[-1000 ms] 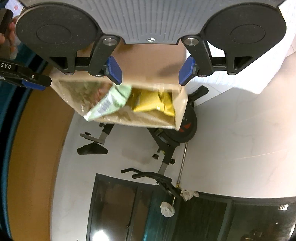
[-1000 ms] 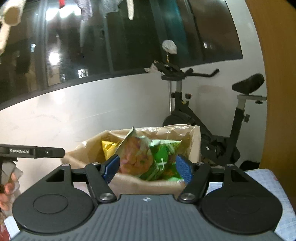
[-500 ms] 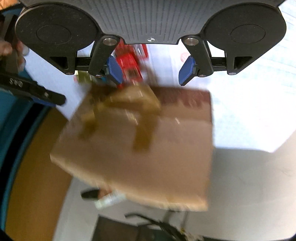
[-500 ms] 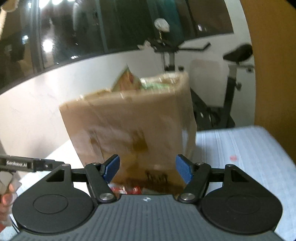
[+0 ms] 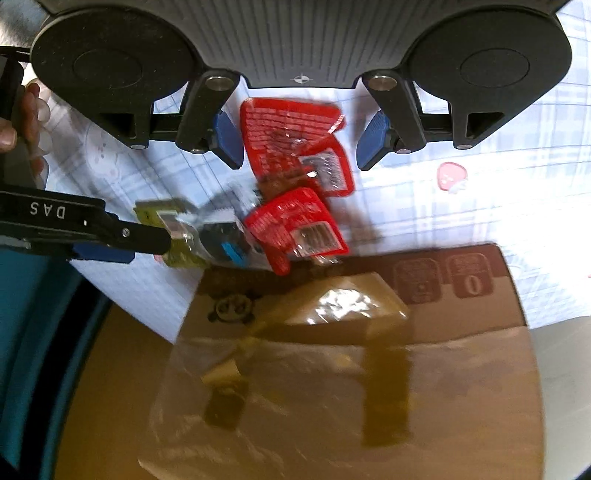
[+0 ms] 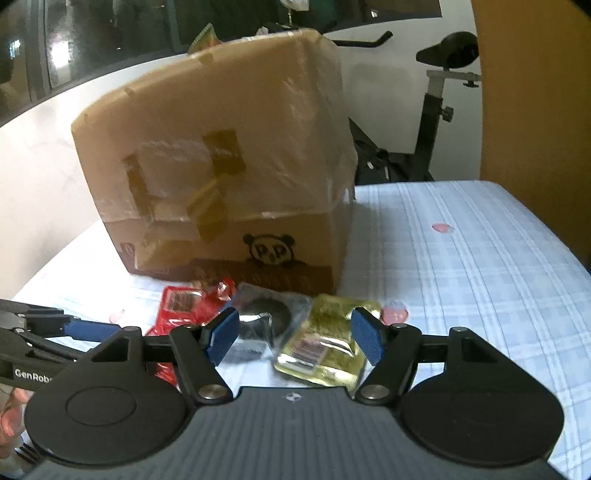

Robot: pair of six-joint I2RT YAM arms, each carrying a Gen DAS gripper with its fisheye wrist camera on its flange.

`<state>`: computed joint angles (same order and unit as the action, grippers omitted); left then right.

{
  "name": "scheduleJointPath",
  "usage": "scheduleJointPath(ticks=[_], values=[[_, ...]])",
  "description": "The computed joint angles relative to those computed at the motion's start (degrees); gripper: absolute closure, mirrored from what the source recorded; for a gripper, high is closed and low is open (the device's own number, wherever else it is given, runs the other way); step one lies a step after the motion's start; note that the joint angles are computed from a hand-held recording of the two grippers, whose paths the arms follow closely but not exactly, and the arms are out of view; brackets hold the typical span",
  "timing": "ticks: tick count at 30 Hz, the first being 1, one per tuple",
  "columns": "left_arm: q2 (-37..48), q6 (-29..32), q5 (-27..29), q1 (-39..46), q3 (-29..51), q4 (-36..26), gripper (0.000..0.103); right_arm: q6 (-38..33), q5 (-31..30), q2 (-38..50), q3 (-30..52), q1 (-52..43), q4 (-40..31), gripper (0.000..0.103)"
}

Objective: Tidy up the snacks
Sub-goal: 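Move both tools back down to the snacks beside the box, then grasp the red spicy-strip packet with the left tool while the right tool grasps the gold packet, then lift the red packet with the left tool while the right tool lifts the gold packet toward the box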

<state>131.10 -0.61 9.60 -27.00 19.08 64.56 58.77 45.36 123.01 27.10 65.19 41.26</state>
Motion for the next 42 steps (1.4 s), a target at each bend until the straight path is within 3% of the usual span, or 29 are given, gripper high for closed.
scheduleJointPath(ticks=[3, 5, 7, 9, 12, 20, 27, 30, 33, 38, 42], values=[[2.38, -0.82, -3.3, -3.37, 0.72, 2.19, 0.034, 0.76, -0.11, 1.37, 0.58, -0.12, -0.4, 0.033], [3.42, -0.3, -4.78, -4.21, 0.19, 4.34, 0.052, 0.52, 0.16, 2.18, 1.22, -0.19, -1.25, 0.033], [3.7, -0.34, -3.35, -2.73, -0.33, 5.31, 0.057, 0.28, 0.08, 2.63, 1.55, -0.36, -1.53, 0.033], [2.58, -0.01, -0.46, -0.42, -0.76, 3.95, 0.058, 0.41, -0.47, 3.06, 1.57, -1.02, -1.22, 0.033], [2.41, 1.08, -2.44, 0.62, -2.61, 5.43, 0.058, 0.82, -0.83, 3.38, 1.6, -2.18, -1.65, 0.033], [2.65, 0.66, 0.34, 9.66, -5.85, 8.84, 0.058, 0.6, -4.37, 4.81, 5.1, -6.42, -6.42, 0.033], [3.66, 0.88, -1.26, 9.94, -6.64, 11.59, 0.058, -1.06, -2.35, 7.11, 11.06, -6.88, -13.34, 0.033], [4.01, 0.43, -1.61, 9.78, -6.82, 12.47, 0.058, -1.04, -1.73, 7.64, 11.18, -6.66, -13.19, 0.033], [5.65, -0.47, -2.08, 9.31, -7.35, 15.01, 0.056, -0.8, -0.84, 8.02, 11.79, -6.04, -14.22, 0.037], [6.71, -0.76, -2.12, 9.2, -7.72, 16.86, 0.056, -0.61, 1.85, 8.39, 12.47, -3.6, -15.41, 0.067], [6.71, -0.56, -1.63, 9.4, -7.35, 16.38, 0.052, -1.19, 2.67, 8.19, 10.97, -3.09, -12.3, 0.071]])
